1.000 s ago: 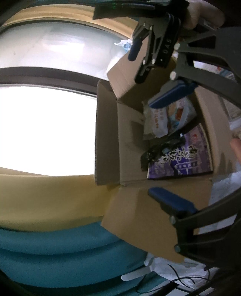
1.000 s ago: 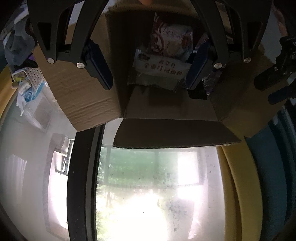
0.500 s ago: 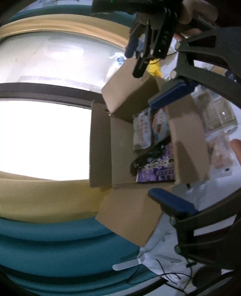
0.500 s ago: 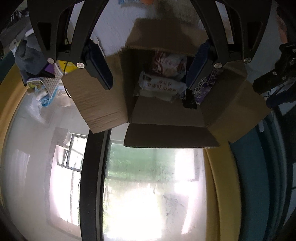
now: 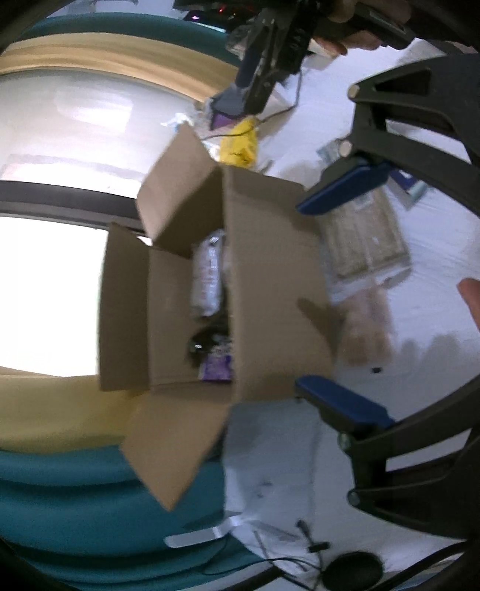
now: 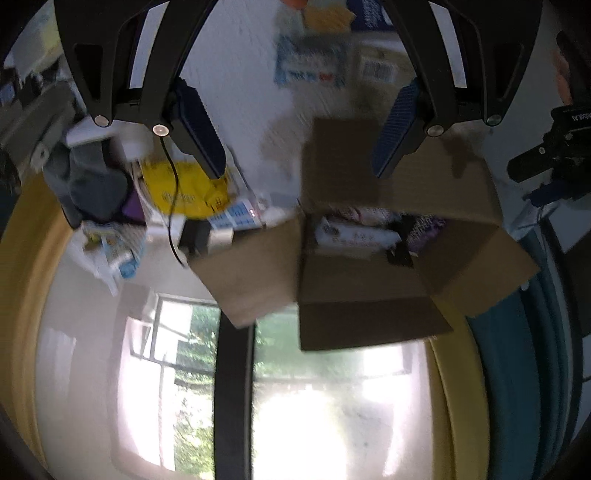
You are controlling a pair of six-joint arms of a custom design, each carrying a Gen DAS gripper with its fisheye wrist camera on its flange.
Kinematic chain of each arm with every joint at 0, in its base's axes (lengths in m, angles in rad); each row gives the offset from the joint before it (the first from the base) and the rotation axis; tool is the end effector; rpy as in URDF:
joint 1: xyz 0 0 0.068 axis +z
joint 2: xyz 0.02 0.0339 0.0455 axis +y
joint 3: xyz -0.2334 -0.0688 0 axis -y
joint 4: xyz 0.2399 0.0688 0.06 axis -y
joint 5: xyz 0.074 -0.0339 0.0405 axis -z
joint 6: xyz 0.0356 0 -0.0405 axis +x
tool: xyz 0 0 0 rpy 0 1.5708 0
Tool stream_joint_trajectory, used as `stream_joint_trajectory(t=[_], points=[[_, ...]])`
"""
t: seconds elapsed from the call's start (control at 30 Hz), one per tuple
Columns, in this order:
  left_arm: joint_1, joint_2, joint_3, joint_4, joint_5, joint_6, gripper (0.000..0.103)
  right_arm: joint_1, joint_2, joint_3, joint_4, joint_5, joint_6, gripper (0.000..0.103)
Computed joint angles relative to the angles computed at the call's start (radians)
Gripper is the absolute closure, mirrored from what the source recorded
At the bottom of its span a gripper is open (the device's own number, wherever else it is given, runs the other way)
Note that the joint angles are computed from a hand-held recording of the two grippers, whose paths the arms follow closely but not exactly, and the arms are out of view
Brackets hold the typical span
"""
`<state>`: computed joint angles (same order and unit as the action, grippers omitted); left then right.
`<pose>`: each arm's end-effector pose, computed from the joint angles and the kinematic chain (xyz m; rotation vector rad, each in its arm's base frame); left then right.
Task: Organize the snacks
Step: 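Grasp the blue-white pastry with right gripper while left grasps clear bread bag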
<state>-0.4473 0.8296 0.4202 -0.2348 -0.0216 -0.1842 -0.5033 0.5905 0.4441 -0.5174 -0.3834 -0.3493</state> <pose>0.1752 -0.0832 0.1794 0.2811 2.2164 -0.3236 0.1435 -0.0638 0.2019 -0.0377 2.1792 -0.0539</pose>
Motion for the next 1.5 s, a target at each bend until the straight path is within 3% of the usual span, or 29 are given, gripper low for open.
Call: stream_joint_trajectory(t=[0.2, 0.5, 0.77, 0.97, 1.03, 1.2, 1.43, 1.5], points=[[0.024, 0.016, -0.089, 0.018, -0.001, -0.019, 0.013, -0.132, 0.035, -0.085, 0.025, -0.072, -0.079, 0.019], [0.083, 0.181, -0.163, 0.185, -0.004, -0.024, 0.013, -0.206, 0.217, -0.178, 0.148, -0.111, -0.151, 0.019], [0.056, 0.469, -0.057, 0.32, -0.022, -0.058, 0.012, -0.201, 0.385, -0.181, 0.233, -0.114, -0.158, 0.019], [0.013, 0.664, 0.049, 0.336, -0.061, -0.065, 0.009, -0.16, 0.48, -0.165, 0.276, -0.11, -0.145, 0.019], [0.023, 0.722, 0.066, 0.358, -0.035, -0.072, 0.005, -0.145, 0.523, -0.155, 0.296, -0.11, -0.137, 0.019], [0.026, 0.729, 0.069, 0.36, -0.027, -0.055, 0.004, -0.101, 0.608, -0.149, 0.354, -0.097, -0.113, 0.019], [0.055, 0.732, 0.07, 0.367, 0.011, -0.016, 0.005, -0.031, 0.587, -0.176, 0.397, -0.028, -0.071, 0.02], [0.05, 0.725, 0.064, 0.376, 0.022, -0.013, 0.013, -0.014, 0.569, -0.188, 0.406, 0.0, -0.063, 0.027]])
